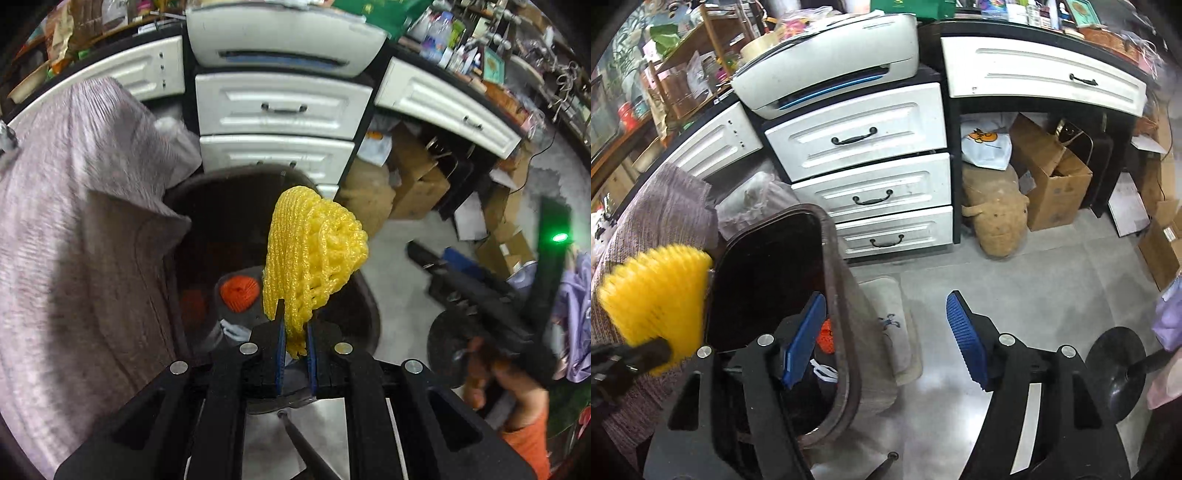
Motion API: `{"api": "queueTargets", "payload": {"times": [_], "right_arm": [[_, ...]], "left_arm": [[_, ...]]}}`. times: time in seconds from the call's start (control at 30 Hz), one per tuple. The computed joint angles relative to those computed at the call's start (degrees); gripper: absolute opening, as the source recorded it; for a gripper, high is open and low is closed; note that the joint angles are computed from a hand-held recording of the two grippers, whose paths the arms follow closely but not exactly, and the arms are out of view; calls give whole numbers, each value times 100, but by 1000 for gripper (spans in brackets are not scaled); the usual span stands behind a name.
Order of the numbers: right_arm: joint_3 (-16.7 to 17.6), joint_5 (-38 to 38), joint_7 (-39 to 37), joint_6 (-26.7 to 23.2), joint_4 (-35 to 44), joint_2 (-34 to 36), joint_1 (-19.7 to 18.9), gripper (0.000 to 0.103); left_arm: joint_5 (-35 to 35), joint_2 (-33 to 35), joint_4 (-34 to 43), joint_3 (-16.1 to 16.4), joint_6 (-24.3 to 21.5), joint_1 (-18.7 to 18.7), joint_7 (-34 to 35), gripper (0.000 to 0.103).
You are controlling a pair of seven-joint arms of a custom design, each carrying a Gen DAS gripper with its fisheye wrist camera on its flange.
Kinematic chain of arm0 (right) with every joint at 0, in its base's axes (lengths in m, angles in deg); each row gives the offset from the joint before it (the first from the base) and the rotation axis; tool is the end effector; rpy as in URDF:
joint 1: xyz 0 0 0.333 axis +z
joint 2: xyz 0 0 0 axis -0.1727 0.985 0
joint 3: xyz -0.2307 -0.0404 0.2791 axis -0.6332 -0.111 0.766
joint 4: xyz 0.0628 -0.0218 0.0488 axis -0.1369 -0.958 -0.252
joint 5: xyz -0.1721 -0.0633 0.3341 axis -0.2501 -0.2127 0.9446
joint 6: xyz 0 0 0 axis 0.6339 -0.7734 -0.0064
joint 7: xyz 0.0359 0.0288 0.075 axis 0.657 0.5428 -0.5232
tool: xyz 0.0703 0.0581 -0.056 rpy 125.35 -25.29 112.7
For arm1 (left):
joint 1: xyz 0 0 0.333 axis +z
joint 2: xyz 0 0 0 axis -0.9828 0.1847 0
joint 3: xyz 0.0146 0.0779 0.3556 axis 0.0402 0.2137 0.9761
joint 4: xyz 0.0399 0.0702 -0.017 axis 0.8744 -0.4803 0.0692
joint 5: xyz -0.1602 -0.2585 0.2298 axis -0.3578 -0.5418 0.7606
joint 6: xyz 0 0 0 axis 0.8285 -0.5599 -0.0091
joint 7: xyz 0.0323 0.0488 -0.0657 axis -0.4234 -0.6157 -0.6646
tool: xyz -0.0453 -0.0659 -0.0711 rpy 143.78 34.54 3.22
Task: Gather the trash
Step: 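Lower the yellow net into the bin and open the left tool, then move both tools back toward the table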
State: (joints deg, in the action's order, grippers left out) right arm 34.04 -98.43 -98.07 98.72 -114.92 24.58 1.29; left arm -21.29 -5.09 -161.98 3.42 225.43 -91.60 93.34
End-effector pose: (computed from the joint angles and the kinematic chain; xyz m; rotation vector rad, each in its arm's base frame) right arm 0.4149 0.1690 0.4788 -0.7792 2.4794 -0.7666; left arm 0.5486 -0.2805 0.5189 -0.9271 2.8692 -0.8351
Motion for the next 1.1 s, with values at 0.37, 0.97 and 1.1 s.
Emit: {"api": "queueTargets", "payload": {"times": [0.37, 0.97, 1.1], "right_arm": [[-2, -12, 63, 113, -20, 32, -14, 68], [56, -124, 112, -45, -17, -138, -27, 83], [82, -140, 17, -57, 69, -133, -4, 83]], "left_arm": [[1207, 507, 226, 1, 5, -200, -1034, 13], [-154, -505, -526, -26, 177, -8, 368, 85], [-676, -856, -648, 152, 177, -45, 816, 91]]}}
